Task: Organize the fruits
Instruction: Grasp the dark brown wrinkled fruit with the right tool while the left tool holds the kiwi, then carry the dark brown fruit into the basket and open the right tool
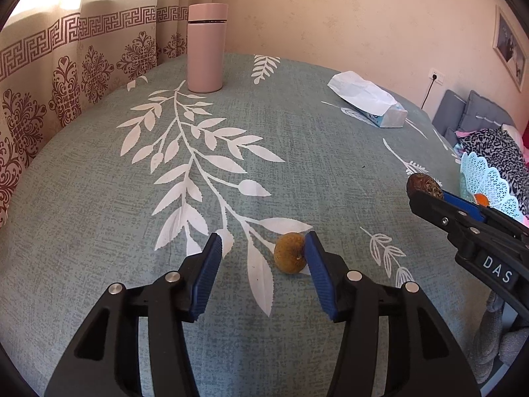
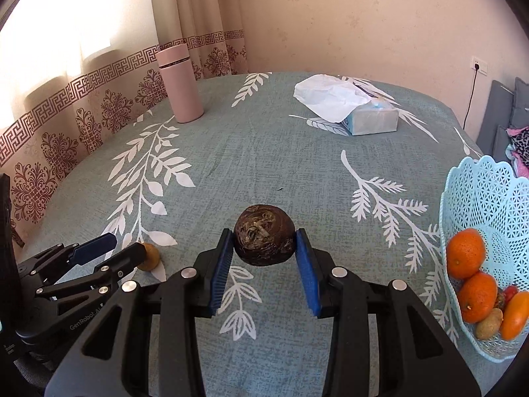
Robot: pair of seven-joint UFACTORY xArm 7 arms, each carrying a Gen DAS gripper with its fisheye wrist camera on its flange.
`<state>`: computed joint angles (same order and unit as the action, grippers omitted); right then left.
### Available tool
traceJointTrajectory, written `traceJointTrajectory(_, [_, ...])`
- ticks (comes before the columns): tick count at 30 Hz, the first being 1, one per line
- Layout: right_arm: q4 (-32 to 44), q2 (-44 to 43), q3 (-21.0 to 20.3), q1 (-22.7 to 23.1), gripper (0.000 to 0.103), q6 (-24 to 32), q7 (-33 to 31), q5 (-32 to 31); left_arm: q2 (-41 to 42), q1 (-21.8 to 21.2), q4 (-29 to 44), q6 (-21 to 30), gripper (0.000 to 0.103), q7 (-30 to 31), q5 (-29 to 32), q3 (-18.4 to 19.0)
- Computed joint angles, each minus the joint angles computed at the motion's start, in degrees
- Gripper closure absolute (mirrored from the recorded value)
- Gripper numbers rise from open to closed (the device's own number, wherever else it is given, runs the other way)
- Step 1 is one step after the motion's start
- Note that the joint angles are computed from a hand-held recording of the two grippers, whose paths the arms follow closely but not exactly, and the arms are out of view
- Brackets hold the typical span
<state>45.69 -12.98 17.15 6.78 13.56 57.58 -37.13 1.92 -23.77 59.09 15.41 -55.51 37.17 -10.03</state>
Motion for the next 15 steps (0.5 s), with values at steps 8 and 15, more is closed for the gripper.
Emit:
traceJointTrajectory(8, [-3.06,-3.01,1.06,-2.43,0.063,-0.56,3.04,0.01,1.7,-0.78,0.59,-0.56,0.051,15.88,-13.79,-1.26])
traceJointTrajectory(15, [-3.98,-5.75,5.01,-6.59,0.063,-0.25,7.89,-4.39,2.35,-1.74,1.03,-0.29,0.078,20.35,-18.16,-0.86])
